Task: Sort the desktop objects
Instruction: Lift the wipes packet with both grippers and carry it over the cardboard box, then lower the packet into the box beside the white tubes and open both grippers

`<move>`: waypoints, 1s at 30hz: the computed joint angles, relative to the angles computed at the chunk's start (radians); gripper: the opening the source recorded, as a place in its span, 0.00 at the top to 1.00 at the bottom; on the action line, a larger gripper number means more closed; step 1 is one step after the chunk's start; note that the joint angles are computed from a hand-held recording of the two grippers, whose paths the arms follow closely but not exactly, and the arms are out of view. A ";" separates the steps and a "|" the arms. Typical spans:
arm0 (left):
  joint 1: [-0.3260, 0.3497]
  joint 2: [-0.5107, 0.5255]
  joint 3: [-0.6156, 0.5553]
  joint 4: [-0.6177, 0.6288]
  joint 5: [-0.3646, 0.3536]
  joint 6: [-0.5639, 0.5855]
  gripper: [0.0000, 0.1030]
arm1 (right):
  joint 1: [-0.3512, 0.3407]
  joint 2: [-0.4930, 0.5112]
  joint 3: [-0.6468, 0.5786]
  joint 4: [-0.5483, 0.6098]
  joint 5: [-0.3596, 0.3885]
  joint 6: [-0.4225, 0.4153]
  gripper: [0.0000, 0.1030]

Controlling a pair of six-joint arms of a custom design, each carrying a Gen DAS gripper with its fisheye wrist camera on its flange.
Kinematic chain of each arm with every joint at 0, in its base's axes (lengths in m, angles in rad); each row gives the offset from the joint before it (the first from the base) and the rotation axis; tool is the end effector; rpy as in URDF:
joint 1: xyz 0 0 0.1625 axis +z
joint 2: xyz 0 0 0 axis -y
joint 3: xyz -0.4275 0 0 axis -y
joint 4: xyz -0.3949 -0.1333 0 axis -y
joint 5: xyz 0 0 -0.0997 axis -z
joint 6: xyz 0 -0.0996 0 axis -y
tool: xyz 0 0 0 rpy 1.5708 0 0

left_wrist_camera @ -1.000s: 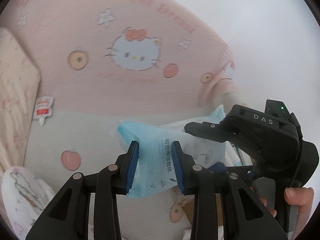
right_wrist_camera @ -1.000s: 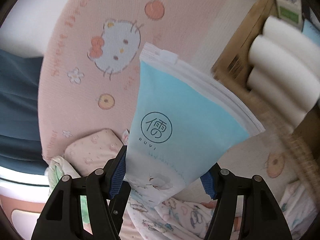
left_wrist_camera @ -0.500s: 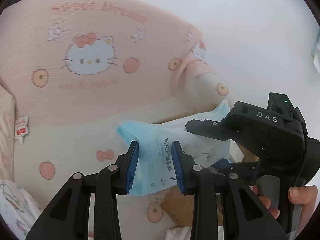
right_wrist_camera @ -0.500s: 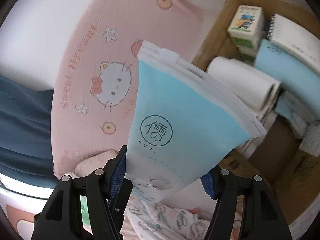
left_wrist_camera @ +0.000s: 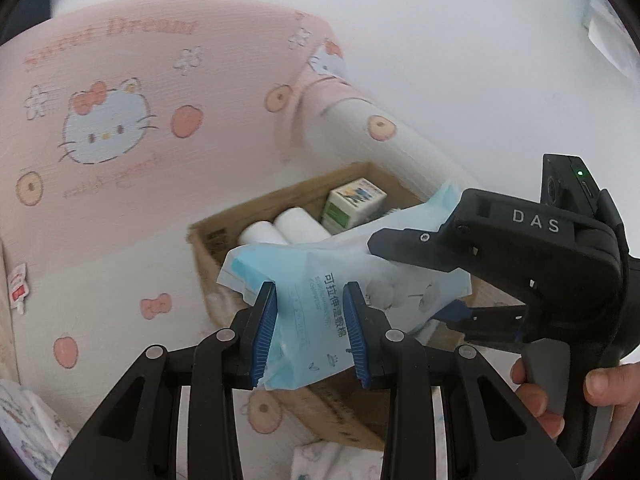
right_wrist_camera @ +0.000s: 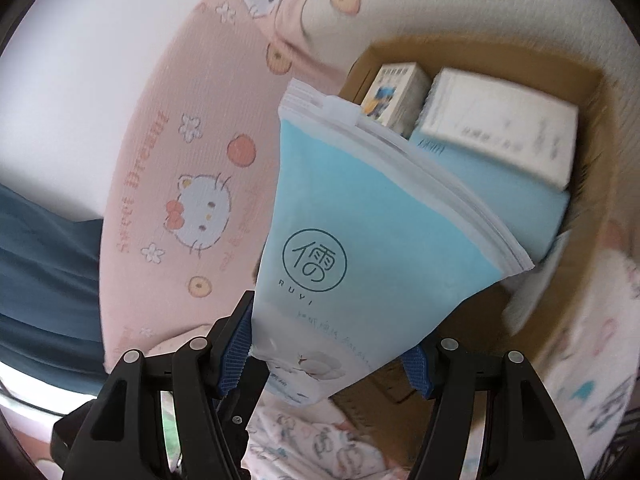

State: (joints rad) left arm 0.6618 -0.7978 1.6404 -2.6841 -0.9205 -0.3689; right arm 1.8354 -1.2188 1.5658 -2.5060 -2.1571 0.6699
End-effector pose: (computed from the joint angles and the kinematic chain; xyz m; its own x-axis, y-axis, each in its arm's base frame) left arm -0.4164 -0.5698 0.1240 -0.8494 0.2793 -0.4477 0.4866 0.7428 -0.4598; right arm 0.2449 -0.6047 0.4158 -0.8283 0.5601 0.0163 0.3785 0.5807 -0.7208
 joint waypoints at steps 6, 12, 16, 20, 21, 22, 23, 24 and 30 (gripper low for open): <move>-0.007 0.047 -0.071 0.083 -0.026 0.016 0.65 | -0.036 -0.063 0.043 0.006 0.040 0.041 0.38; -0.010 0.108 -0.146 0.144 -0.043 0.029 0.65 | -0.029 -0.076 0.027 0.049 -0.041 0.028 0.38; -0.008 0.145 -0.214 0.268 -0.066 0.000 0.65 | -0.044 -0.093 0.019 0.111 -0.049 0.044 0.38; -0.007 0.175 -0.269 0.374 -0.096 -0.002 0.65 | -0.054 -0.095 -0.001 0.190 -0.074 0.040 0.38; -0.006 0.179 -0.275 0.385 -0.100 -0.007 0.65 | -0.058 -0.093 -0.009 0.211 -0.078 0.039 0.38; -0.003 0.186 -0.285 0.403 -0.107 -0.015 0.65 | -0.061 -0.090 -0.016 0.234 -0.083 0.040 0.38; 0.002 0.192 -0.298 0.427 -0.115 -0.026 0.65 | -0.065 -0.089 -0.023 0.255 -0.085 0.038 0.38; 0.009 0.199 -0.310 0.453 -0.126 -0.042 0.65 | -0.067 -0.085 -0.034 0.279 -0.089 0.034 0.38; 0.042 0.209 -0.355 0.585 -0.185 -0.121 0.65 | -0.063 -0.020 -0.125 0.460 -0.129 0.005 0.38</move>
State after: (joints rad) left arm 0.7039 -0.5886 1.2857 -2.0995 -1.1054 -0.4902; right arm 1.7721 -1.2386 1.4407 -2.0458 -2.2861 0.6750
